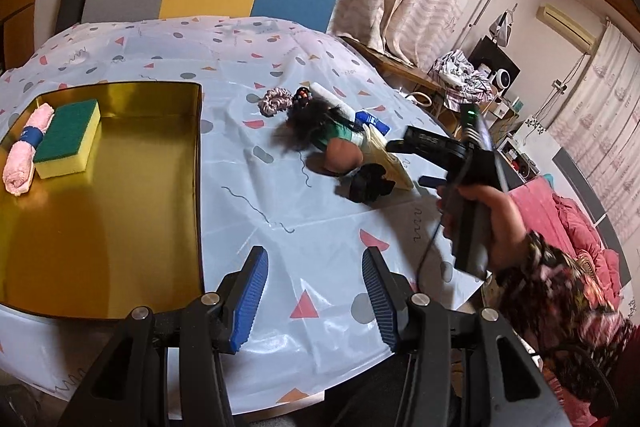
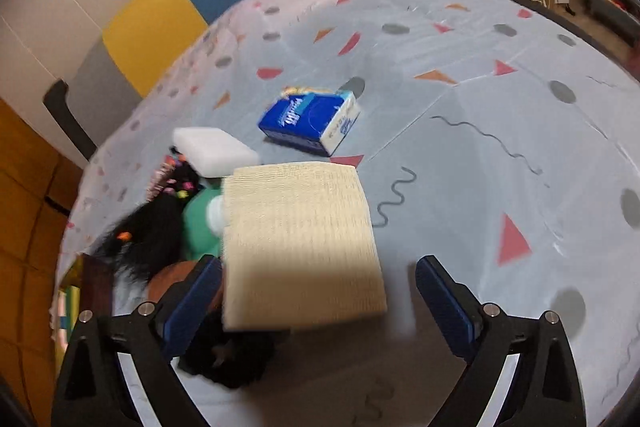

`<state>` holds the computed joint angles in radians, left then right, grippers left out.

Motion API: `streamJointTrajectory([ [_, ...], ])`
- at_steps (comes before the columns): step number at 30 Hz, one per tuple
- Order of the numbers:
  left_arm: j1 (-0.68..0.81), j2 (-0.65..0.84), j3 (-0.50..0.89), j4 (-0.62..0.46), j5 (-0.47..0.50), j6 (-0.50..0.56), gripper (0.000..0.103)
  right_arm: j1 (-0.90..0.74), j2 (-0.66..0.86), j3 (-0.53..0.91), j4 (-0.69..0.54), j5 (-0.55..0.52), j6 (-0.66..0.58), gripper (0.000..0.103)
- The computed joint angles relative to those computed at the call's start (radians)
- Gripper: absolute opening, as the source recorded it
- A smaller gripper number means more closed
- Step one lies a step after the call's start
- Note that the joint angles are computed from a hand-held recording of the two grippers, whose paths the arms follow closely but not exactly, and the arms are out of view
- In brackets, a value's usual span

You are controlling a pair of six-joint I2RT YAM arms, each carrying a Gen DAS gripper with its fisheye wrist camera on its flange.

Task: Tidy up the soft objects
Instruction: 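Move the right tool back to the pile and grasp the beige mesh cloth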

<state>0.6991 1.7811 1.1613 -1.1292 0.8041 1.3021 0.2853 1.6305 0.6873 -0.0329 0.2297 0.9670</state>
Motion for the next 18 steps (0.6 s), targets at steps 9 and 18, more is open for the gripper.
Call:
streamJointTrajectory([
  [9, -0.026, -0.017, -0.036, 0.047, -0.027, -0.035, 0.050, 0.027, 0.132, 0.109, -0.029, 0.056, -0.152, 0.084],
  [18, -0.089, -0.051, -0.071, 0.084, -0.034, -0.086, 0.050, 0.043, 0.031, -0.049, 0.103, 0.108, -0.159, 0.062],
])
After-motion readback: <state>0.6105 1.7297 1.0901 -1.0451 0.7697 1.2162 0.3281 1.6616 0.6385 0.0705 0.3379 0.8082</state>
